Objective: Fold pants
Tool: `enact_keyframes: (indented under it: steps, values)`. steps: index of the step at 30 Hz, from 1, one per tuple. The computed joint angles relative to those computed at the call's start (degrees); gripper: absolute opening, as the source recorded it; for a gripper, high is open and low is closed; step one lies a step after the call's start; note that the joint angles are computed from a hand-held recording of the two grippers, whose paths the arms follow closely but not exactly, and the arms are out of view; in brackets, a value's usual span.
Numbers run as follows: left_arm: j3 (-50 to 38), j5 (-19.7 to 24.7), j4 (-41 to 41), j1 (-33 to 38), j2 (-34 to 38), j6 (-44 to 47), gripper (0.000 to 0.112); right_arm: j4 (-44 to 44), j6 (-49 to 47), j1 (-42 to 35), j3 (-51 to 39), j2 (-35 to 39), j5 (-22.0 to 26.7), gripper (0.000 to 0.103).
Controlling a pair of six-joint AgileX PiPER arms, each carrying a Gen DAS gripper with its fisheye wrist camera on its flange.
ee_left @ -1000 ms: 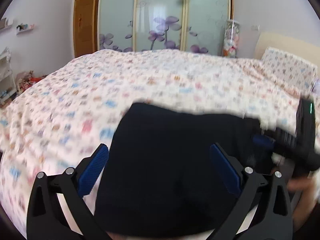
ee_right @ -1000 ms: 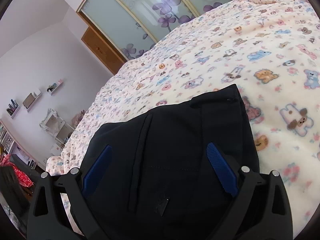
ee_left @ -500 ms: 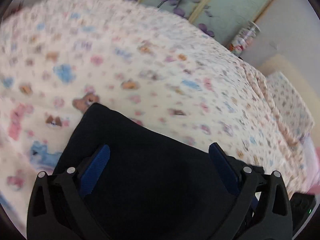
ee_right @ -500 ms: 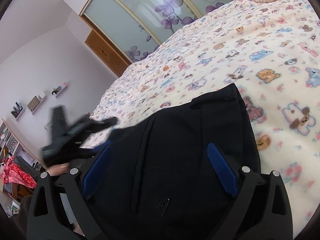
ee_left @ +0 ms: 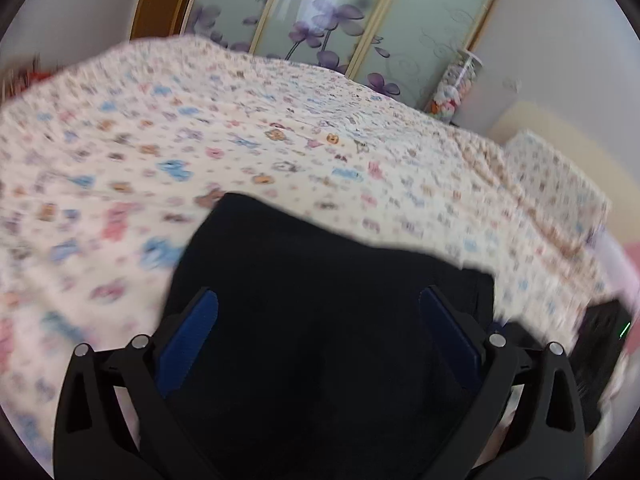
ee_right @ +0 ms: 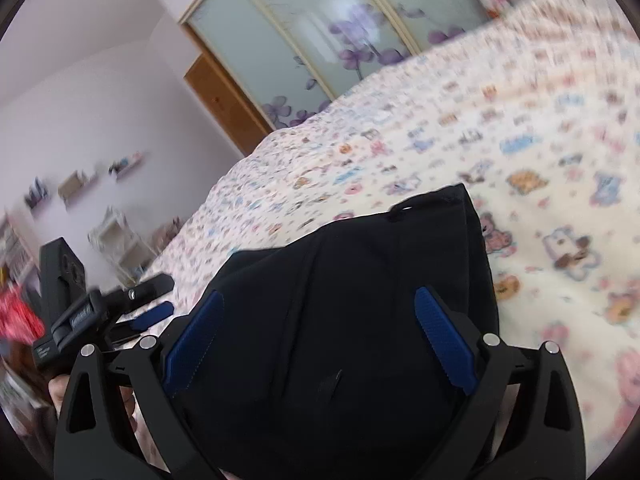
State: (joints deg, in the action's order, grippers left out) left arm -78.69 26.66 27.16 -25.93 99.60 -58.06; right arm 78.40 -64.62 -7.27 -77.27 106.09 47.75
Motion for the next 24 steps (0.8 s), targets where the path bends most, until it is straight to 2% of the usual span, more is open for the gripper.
enact_keyframes:
  steps: [2, 4, 7, 10, 13, 16, 19, 21, 24]
  values:
    - [5.4, 1.1, 8.8, -3.6, -3.3, -8.1, 0.101, 2.2, -4.1, -0.1, 4.5, -3.9, 0.1, 0.098]
    - [9.3, -0.4, 11.4, -4.9, -5.2, -11.7, 0.101, 4.6, -9.4, -0.7, 10.4, -8.2, 1.0, 0.098]
    - [13.5, -3.3, 16.6, -6.5, -6.4, -18.5, 0.101, 5.4, -12.2, -1.0, 15.3, -11.8, 0.8, 0.098]
    - [12.2, 0.4, 20.5, -8.6, -4.0, -21.0, 0.101, 4.3, -11.8, -1.2, 16.9, -12.8, 0.2, 0.098]
    - [11.4, 3.3, 22.5, -9.6, -2.0, -22.5, 0.101, 2.0, -10.2, 0.0, 17.2, -12.7, -3.2, 0.098]
    - [10.2, 4.8, 21.7, -9.6, 0.8, -19.9, 0.101, -8.3, -1.1, 2.7, 14.5, -10.2, -7.4, 0.099]
    - [9.6, 6.6, 24.1, -10.6, 2.6, -21.2, 0.101, -17.5, 2.3, 8.0, 14.7, -11.1, -15.0, 0.101]
    - [10.3, 5.3, 23.7, -9.9, 2.4, -21.1, 0.101, -23.5, 5.2, 11.4, 15.5, -11.8, -19.9, 0.102]
    - [11.2, 4.3, 24.1, -9.7, 2.1, -21.9, 0.101, -21.7, 3.7, 10.7, 15.4, -11.6, -19.1, 0.102]
